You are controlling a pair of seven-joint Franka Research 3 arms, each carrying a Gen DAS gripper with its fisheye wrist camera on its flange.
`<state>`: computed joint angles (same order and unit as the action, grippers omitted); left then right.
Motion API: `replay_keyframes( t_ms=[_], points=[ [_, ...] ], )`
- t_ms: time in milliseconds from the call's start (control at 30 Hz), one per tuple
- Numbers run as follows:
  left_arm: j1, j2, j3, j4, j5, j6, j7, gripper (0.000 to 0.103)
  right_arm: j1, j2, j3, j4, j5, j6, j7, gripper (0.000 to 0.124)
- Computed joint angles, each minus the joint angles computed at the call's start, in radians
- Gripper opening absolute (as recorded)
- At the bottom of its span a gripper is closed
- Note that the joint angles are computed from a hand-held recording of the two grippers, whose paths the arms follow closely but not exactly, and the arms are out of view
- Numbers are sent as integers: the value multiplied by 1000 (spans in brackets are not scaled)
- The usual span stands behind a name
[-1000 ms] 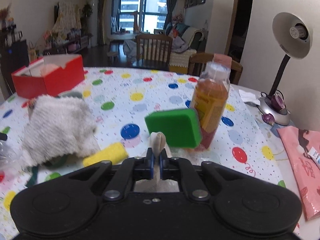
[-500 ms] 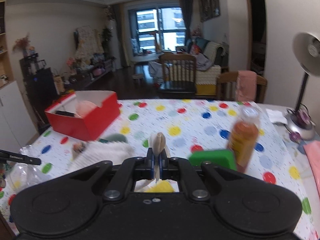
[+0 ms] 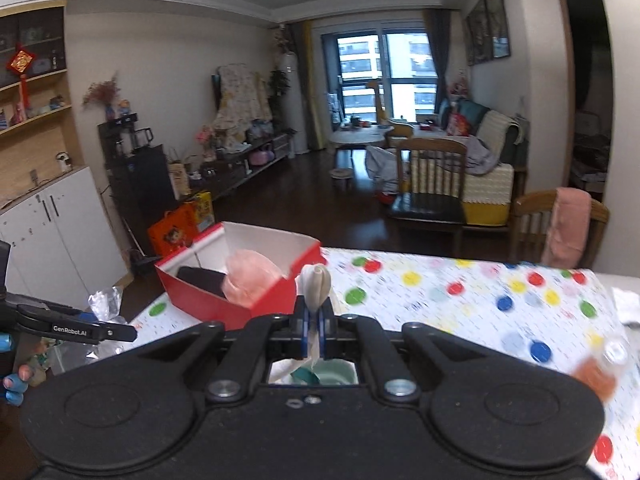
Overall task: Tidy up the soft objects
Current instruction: 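Carry the plastic bag and white tissue over the red box with both grippers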
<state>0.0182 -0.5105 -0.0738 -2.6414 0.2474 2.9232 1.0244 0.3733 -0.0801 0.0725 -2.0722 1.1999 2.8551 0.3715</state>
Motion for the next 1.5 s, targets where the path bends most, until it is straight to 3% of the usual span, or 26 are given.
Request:
replay_keyframes(
  t_ms=[400, 600, 800, 1000, 1267, 1500],
  points=[
    [63, 177, 64, 222, 14, 10, 121, 48, 21, 190, 80, 220, -176, 42, 190, 4],
    [119, 304, 50, 354, 47, 24, 148, 48, 29, 284, 111, 315, -332, 68, 337, 4],
    [176, 450, 31, 494, 176, 36, 79, 48, 63, 383, 101, 404, -551, 85, 547, 4],
    [164, 592, 58, 621, 262, 29, 24, 48, 109, 480, 58, 493, -753, 83, 757, 4],
    [161, 755, 58, 762, 165, -5, 172, 48, 176, 594, -15, 613, -977, 11, 971, 4],
    [214, 845, -8, 835, -12, -56, 347, 48, 190, 675, -19, 718, -1074, -91, 1065, 4]
  ],
)
